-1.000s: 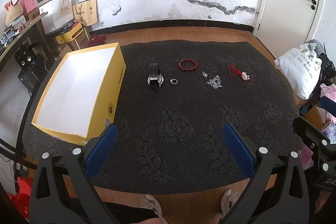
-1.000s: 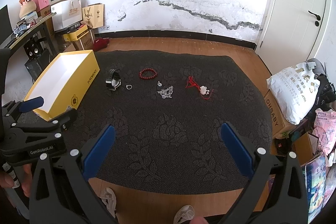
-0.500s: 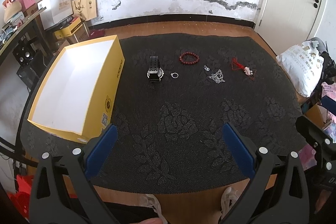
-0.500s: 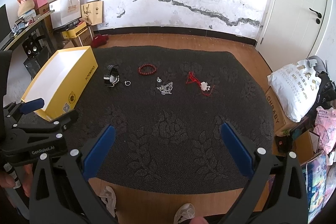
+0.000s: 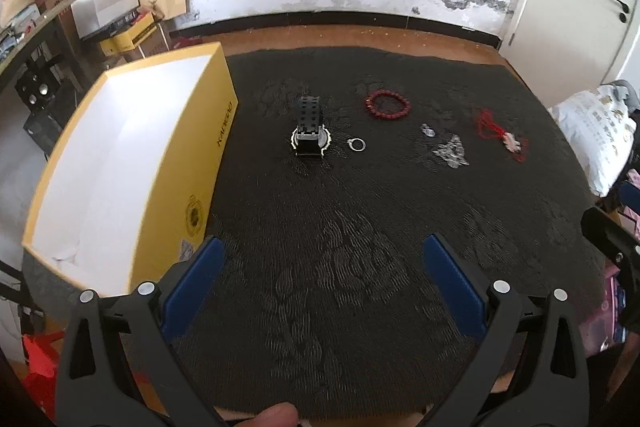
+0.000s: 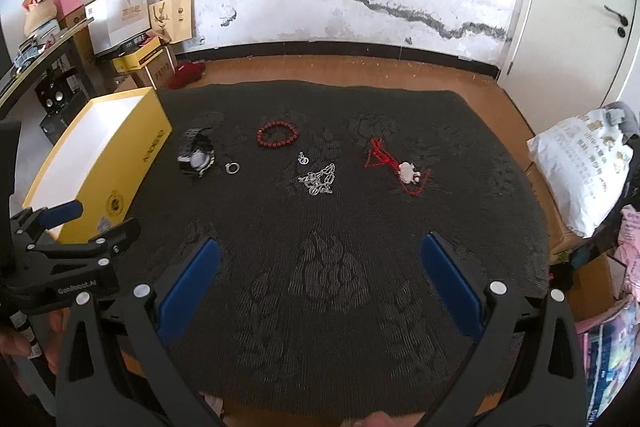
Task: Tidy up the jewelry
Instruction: 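Grasp the black watch with the left tool while the right tool approaches the red cord charm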
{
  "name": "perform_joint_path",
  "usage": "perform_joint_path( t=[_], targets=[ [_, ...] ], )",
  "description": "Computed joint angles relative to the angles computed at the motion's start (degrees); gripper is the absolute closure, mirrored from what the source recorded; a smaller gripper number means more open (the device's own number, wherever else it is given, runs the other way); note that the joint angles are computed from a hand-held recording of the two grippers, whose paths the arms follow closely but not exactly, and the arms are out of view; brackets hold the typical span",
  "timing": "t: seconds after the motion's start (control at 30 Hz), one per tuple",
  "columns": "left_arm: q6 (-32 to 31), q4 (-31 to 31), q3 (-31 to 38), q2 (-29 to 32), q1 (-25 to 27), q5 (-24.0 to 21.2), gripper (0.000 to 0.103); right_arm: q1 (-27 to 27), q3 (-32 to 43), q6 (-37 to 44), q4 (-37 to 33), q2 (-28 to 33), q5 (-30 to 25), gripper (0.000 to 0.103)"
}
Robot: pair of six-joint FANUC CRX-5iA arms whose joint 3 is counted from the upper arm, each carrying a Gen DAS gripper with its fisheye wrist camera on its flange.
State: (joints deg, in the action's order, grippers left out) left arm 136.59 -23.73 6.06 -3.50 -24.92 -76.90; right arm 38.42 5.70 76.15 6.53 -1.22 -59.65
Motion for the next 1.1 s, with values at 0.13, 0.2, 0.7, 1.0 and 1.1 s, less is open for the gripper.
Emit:
perform_joint_path(
  t=[0.13,0.2,0.7,1.0,1.1],
  targets=[
    [-3.5,2.1,0.2,3.5,3.7,2.8,0.005,-2.0,3.5,1.7,-2.0,5.3,0.1,0.006],
    [-4.3,2.4,0.9,5.0,4.8,3.9,0.005,-2.9,5.9,2.8,-3.4,8.1,-0.3,0.006],
    [-7.2,3.0,3.2,14.6,13.2,11.5,0.005,-4.8,12.1,4.5,-4.4,18.1,-0.8,0.006],
    [-9.4,4.9,1.1,16.4,15.5,16.5,0.005,-4.9,12.9,4.9,-4.1,19.4,-0.5,0.006],
    [-8.3,4.0,0.7,16.2,15.0,17.1,0.005,-5.6,13.1,4.7,-4.5,19.3,-0.4,0.006]
  ],
)
